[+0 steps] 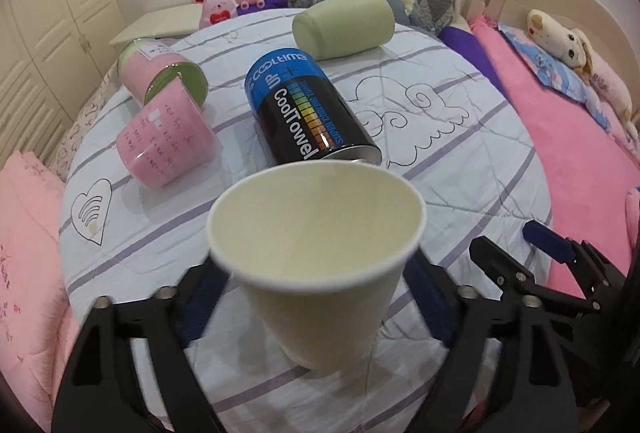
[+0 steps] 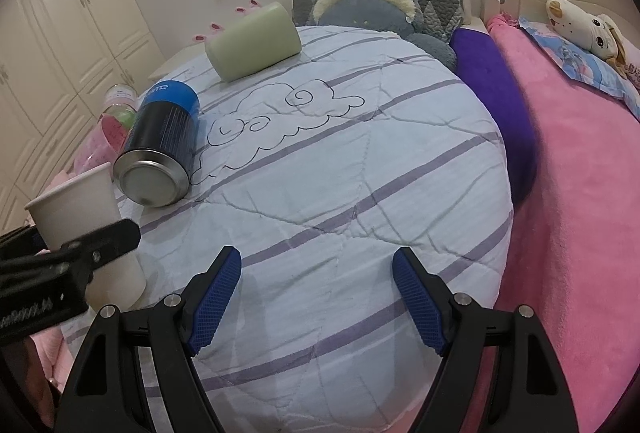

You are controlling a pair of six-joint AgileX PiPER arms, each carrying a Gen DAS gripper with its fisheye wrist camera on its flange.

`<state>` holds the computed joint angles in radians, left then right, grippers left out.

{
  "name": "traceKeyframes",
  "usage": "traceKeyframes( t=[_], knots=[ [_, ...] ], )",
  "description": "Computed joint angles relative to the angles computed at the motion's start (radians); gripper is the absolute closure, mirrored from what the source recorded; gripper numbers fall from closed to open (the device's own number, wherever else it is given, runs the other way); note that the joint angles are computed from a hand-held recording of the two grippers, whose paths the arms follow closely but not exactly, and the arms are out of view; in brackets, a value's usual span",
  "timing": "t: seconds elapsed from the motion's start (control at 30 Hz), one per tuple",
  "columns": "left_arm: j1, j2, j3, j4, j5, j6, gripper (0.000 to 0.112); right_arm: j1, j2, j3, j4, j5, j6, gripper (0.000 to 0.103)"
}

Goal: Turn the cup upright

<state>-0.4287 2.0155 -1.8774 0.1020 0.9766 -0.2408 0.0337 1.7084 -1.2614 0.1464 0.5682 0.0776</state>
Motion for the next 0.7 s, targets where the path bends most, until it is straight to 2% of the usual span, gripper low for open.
traceKeyframes(
  t=[0.13,0.17,0.2,0.23,0.27,0.47,0.7],
  knots=[
    [0.006,-0.026,0.048,-0.014,-0.049,0.006,0.021,0.003,-0.007,0.006,-0.009,0.003,0.011,0.023],
    [0.012,-0.024,0.053,-0.027,-0.06,0.01,0.025,0.004,-0.008,0.007,-0.008,0.002,0.011,0.023],
    [0.015,-0.02,0.053,-0.031,-0.061,0.01,0.043,0.004,-0.009,0.008,-0.008,0.002,0.012,0.023],
    [0.018,-0.008,0.045,-0.03,-0.05,0.01,0.049,0.004,-0.008,0.007,-0.01,0.001,0.012,0.023],
    [0.019,-0.001,0.041,-0.03,-0.044,0.007,0.049,0.006,-0.01,0.009,-0.015,0.0,0.017,0.023],
    [0.034,-0.076,0.16,-0.075,-0.141,0.027,0.049,0.02,-0.02,0.02,-0.059,0.006,0.064,0.023],
    [0.029,-0.135,0.269,-0.08,-0.201,0.026,0.047,0.043,-0.047,0.046,-0.091,0.003,0.101,0.023]
  ],
)
